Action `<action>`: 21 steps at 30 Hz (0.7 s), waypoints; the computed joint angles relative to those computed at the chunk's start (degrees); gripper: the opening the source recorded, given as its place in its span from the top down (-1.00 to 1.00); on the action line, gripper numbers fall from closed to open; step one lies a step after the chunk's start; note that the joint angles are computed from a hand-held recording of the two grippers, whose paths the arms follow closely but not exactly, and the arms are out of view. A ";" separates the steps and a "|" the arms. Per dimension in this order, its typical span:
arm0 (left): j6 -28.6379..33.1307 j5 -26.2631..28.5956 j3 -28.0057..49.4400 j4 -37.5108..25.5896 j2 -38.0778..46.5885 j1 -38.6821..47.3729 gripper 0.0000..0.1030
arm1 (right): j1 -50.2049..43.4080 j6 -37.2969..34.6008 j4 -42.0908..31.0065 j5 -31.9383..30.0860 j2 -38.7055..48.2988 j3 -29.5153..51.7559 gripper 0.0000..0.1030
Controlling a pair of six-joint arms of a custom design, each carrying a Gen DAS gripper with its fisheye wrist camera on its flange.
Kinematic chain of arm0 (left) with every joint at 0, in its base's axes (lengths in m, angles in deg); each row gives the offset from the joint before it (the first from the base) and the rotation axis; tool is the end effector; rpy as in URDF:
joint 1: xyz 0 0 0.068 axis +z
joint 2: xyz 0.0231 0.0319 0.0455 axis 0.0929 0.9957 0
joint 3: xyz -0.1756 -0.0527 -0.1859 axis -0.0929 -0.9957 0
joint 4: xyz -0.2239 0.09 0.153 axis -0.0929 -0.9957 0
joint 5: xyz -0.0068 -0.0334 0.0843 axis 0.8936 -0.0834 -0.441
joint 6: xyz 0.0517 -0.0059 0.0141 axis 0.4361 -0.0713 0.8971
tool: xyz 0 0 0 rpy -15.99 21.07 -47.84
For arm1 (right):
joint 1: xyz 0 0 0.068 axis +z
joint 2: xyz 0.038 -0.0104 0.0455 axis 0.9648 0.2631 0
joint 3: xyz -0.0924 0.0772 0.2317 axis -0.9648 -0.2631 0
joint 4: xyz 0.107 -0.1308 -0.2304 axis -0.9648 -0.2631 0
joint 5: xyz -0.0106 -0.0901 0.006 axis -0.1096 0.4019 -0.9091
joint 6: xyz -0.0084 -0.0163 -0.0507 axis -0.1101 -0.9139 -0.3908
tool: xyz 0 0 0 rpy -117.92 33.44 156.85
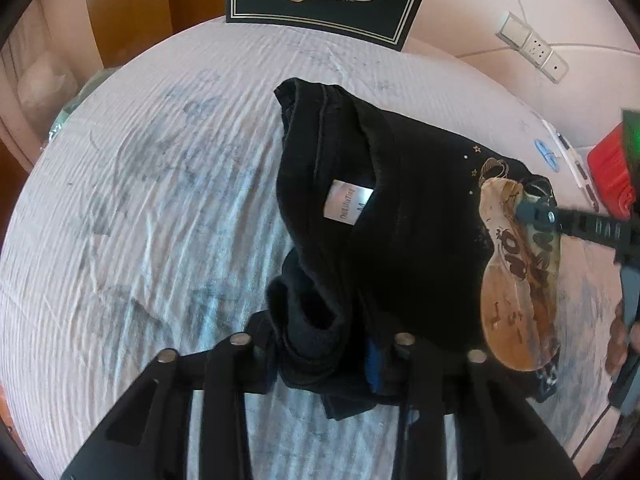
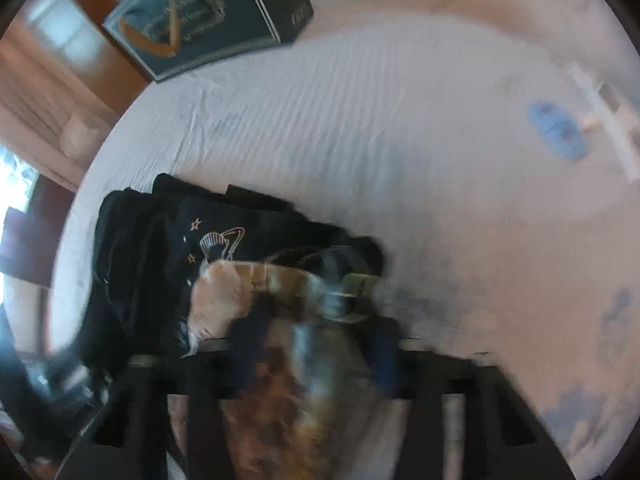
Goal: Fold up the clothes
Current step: 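Lift the folded black shirt off the bed with both grippers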
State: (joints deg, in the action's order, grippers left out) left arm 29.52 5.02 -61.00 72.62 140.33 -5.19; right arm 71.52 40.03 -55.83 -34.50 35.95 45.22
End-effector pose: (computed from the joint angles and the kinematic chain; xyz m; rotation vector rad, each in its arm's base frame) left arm 0.2337 -0.0476 0.0394 0.0578 2.7180 -0.2639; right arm 0.3006 -0.0082 0.0538 -0.0804 2.7813 0.3164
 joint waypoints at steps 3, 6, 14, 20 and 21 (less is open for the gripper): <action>-0.12 0.32 -1.06 2.11 0.06 0.10 0.51 | -0.18 -3.20 1.17 -0.25 0.55 -0.62 0.41; 0.25 1.63 -1.82 4.00 0.35 1.34 0.48 | -3.36 -2.02 0.28 -5.89 4.57 2.44 0.28; -3.66 -1.53 -2.99 1.46 -2.41 -0.81 0.55 | -3.33 -1.65 -4.88 -5.02 5.79 5.87 0.25; -4.42 -6.07 -3.58 4.50 -1.80 -4.26 0.55 | 4.60 -1.90 2.52 6.08 0.34 -0.62 0.49; -5.11 -6.30 -3.53 4.38 -1.88 -4.43 0.57 | 5.03 -1.85 3.67 6.67 0.15 -1.23 0.49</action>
State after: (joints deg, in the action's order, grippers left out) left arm 24.41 -1.28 -64.53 77.00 138.45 -9.62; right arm 76.55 38.18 -52.16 -27.84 36.10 43.98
